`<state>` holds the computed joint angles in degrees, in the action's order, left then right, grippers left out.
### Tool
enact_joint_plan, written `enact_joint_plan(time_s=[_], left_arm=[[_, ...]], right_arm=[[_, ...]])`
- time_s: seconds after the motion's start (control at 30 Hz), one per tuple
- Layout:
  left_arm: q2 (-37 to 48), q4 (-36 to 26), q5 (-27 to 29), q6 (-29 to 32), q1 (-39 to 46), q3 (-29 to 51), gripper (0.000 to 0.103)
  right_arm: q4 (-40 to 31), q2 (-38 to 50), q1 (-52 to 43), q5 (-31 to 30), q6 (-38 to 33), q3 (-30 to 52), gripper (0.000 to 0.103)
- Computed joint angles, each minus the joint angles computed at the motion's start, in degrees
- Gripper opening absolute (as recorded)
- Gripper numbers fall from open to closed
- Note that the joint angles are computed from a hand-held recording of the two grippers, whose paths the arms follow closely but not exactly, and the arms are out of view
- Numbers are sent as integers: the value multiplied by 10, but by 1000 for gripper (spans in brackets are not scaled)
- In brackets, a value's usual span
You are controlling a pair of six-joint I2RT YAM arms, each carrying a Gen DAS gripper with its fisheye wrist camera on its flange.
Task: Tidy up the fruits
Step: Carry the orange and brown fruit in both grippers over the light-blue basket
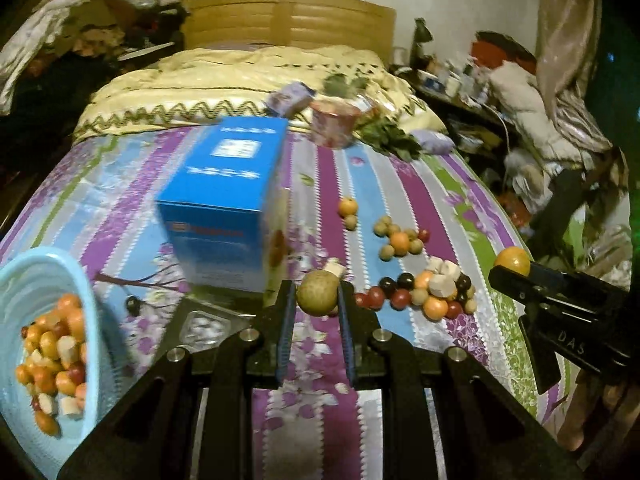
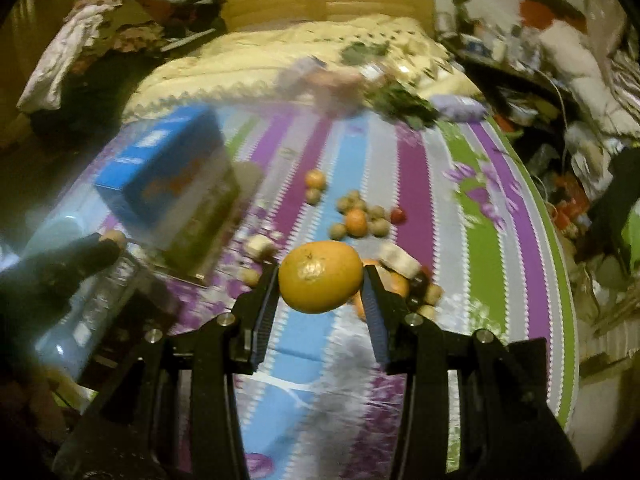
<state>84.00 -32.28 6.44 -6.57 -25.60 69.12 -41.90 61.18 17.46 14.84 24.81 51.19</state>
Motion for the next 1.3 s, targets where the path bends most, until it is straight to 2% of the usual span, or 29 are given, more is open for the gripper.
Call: enact_joint_plan(time_s=[0.3,0.67,1.1,1.3], left_arm=[[-59,-50,44,34,104,5,20],[-79,-104,116,99,289,32,20],[-20,-140,201,174,498,89,20],[30,-157,218,201,570,136,20]], right_arm=[[-9,82,123,46,49,93,42],[-20,203,220,71,60,227,42],[-56,399,309,58,35,460,42],[-91,495,330,41,16,585,42]])
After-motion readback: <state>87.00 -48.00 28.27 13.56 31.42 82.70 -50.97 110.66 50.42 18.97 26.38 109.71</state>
